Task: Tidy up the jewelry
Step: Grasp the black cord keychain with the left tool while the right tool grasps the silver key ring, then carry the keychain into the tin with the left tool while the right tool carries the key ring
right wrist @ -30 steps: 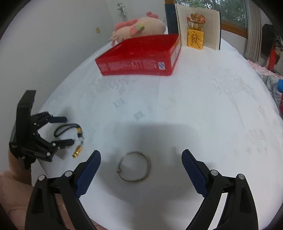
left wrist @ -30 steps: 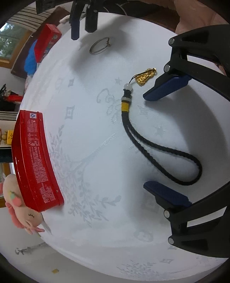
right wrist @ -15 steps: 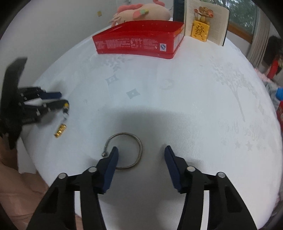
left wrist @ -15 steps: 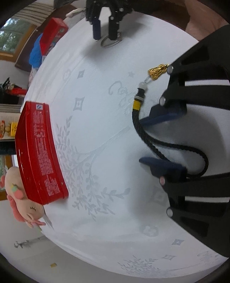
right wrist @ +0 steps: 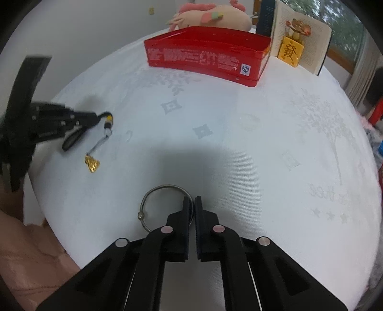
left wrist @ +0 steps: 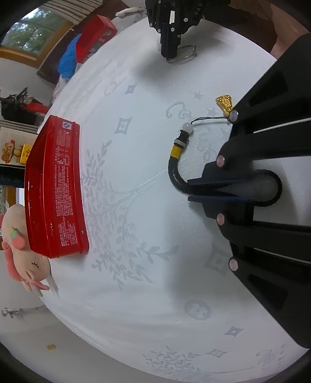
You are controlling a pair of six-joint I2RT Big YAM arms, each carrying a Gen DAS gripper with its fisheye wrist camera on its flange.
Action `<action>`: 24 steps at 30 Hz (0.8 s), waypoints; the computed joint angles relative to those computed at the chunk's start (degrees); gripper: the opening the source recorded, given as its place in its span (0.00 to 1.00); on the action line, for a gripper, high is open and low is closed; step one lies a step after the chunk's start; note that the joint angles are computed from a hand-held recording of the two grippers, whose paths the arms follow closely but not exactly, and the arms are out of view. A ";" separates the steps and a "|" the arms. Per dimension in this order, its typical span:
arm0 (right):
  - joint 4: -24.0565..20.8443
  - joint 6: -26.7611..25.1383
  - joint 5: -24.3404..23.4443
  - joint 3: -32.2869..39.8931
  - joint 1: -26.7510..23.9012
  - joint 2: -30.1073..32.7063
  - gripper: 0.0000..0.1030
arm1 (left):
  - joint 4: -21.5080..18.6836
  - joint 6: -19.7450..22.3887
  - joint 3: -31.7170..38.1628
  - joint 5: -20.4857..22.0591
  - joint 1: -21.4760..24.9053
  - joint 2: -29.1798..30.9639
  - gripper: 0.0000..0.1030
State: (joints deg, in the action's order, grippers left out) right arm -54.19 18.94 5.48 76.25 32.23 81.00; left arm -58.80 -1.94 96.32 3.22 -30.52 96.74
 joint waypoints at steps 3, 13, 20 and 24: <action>1.92 0.88 -0.35 -0.28 -1.09 -0.78 0.04 | 0.45 -0.35 -0.03 0.82 0.19 -0.17 0.06; 5.05 0.41 -2.22 1.56 -3.01 -1.12 0.04 | 2.60 -1.45 2.33 2.10 0.45 -0.48 0.06; 6.63 -0.22 -2.88 3.20 -4.24 -1.08 0.04 | 4.94 -2.76 4.72 2.32 0.78 -0.72 0.06; 7.54 -0.82 -3.18 4.61 -4.77 -0.93 0.04 | 5.87 -3.25 6.25 2.58 0.87 -0.87 0.06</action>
State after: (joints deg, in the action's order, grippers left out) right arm -46.65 18.12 2.31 80.86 27.46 80.08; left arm -52.92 -5.19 102.57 5.80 -29.66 95.87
